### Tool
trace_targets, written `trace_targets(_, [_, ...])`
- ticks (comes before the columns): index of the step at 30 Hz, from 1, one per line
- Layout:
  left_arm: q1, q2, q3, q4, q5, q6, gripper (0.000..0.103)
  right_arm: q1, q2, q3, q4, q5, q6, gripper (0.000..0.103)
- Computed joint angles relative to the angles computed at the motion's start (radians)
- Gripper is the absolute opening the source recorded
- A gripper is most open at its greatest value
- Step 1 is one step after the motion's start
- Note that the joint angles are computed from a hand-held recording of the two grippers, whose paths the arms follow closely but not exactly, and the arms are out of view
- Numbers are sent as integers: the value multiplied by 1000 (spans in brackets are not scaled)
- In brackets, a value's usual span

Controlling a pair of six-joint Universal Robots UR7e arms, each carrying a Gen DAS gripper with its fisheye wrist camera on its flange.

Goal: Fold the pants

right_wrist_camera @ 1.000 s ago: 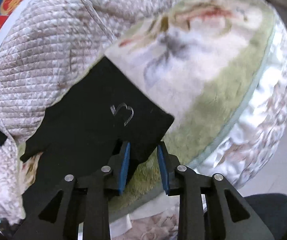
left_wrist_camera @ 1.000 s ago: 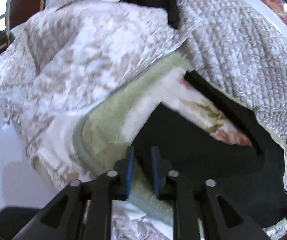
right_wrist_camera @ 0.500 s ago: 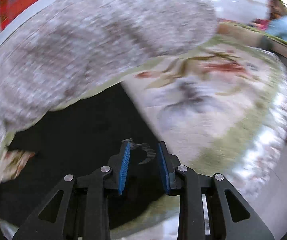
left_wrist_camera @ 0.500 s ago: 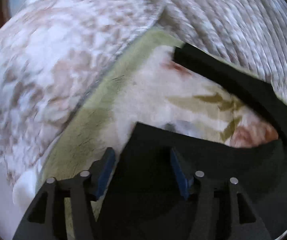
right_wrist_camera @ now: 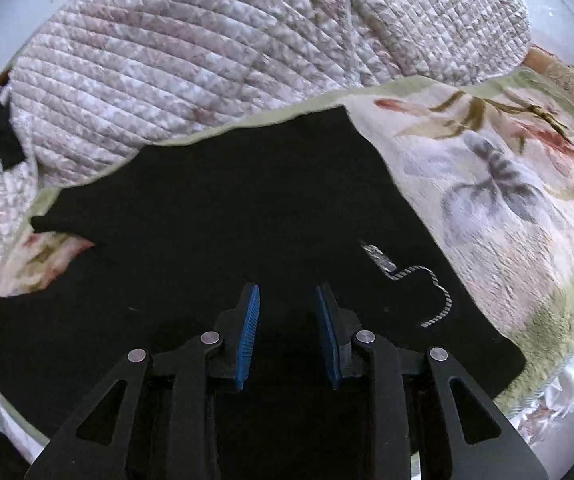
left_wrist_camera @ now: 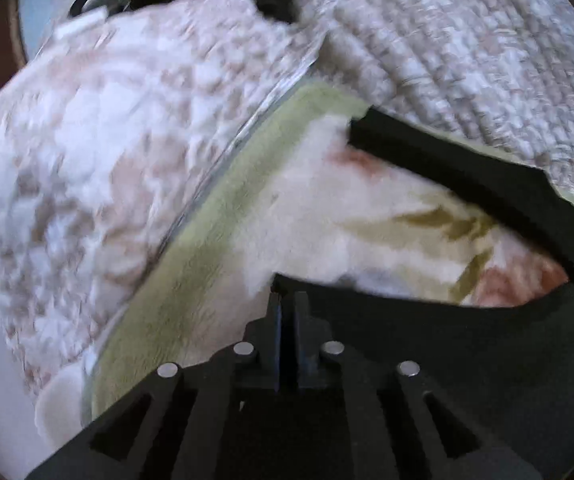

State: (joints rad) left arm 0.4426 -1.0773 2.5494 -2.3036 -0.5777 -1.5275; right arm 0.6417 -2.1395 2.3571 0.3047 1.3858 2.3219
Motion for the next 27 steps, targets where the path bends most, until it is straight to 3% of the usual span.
trace_targets(1, [-12,-15,13,-9,-2,-17,10,-31,-15,5,-3,-17,-2,29])
trace_targets(3, [-45,-53,15,100,-1,-122,14,-92,-65,11,-1,-61,12,32])
trace_targets(4, [-69,-72,22,161,-7,-180,15,-98,-85,17,-27,-42,18,40])
trace_targets(6, [-114,-121,57,176,-20,-235,16,-68,-67,11,-87,68,52,44])
trace_targets(7, [-139,-143,77,173,-26,-258,18,-85,-48,-4,-72,74,71,44])
trace_targets(10, [-231,-180,146,67,-51,-238,22,-192,-90,-7,-21,-28,95,44])
trace_targets(13, [-300,-144,198,-136,-76,-140,22,-344,-188,17,83,-279,21,44])
trace_targets(14, [-318,-120,209,-197,-97,-119,22,-362,-214,31,101,-326,-22,44])
trace_targets(16, [-333,-79,220,-278,-151,-87,22,-347,-217,50,124,-355,-94,44])
trace_targets(18, [-339,-48,216,-257,-198,-110,22,-263,-165,56,117,-291,-128,44])
trace_targets(20, [-341,-55,209,-163,-250,-175,23,-226,-129,66,120,-255,-161,44])
trace_targets(23, [-365,-94,247,-163,-279,-250,26,-167,-67,61,108,-186,-150,44])
trace_targets(27, [-382,-141,193,96,-269,-391,33,-149,-49,50,119,-178,-136,44])
